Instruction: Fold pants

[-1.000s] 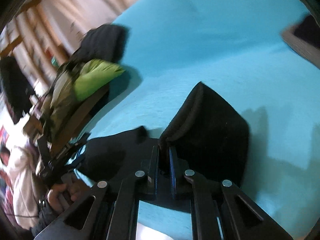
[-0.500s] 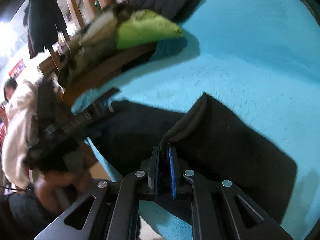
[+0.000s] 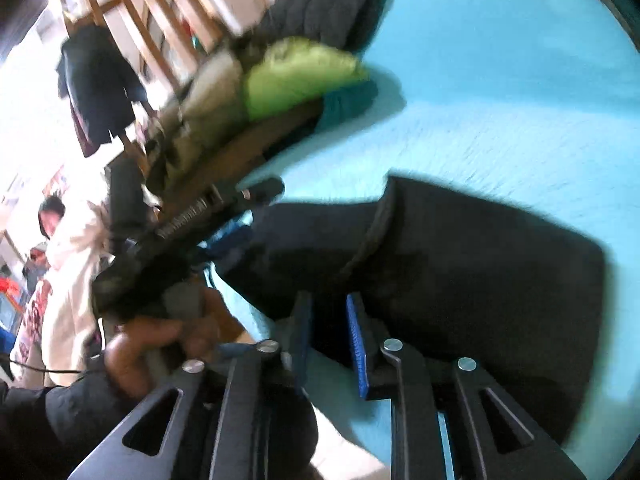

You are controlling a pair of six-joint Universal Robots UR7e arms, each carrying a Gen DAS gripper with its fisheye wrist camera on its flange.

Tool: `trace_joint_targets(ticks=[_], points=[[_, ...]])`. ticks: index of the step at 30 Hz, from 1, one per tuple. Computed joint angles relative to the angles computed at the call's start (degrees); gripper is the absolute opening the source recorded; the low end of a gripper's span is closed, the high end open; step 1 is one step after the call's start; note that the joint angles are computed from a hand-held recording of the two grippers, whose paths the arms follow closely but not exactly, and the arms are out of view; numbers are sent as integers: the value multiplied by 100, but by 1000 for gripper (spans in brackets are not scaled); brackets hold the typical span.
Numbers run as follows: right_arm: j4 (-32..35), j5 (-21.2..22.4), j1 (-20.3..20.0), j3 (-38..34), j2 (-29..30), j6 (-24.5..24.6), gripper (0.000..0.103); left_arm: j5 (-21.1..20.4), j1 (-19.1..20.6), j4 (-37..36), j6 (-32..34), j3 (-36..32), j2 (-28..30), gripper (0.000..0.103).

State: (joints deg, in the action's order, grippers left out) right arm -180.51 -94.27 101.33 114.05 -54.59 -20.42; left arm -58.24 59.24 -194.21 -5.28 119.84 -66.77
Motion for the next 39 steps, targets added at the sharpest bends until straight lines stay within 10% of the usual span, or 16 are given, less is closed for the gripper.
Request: trace_joint_targets(ticks=[4, 9, 12, 17, 29, 39], points=[[-1067, -970, -31, 640, -548, 180, 38, -2248, 255, 268, 810, -182, 45, 94], [-997, -1296, -255, 690, -808, 428, 28, -2874, 166, 938, 1348, -803, 516, 80], [-1117, -1418, -218, 670, -674, 241, 26, -2738, 274, 1815, 1079, -1248, 804, 25], [-1246, -1720, -137, 611, -437, -83, 26, -1547, 256, 2592, 651, -1572, 1045, 1], [-393, -2317, -27, 102, 9, 306, 24, -679, 70, 1729, 250, -977, 919, 1], [-323, -2110, 1, -236, -195, 373, 27, -910, 193, 1377, 277, -1206, 1054, 1]])
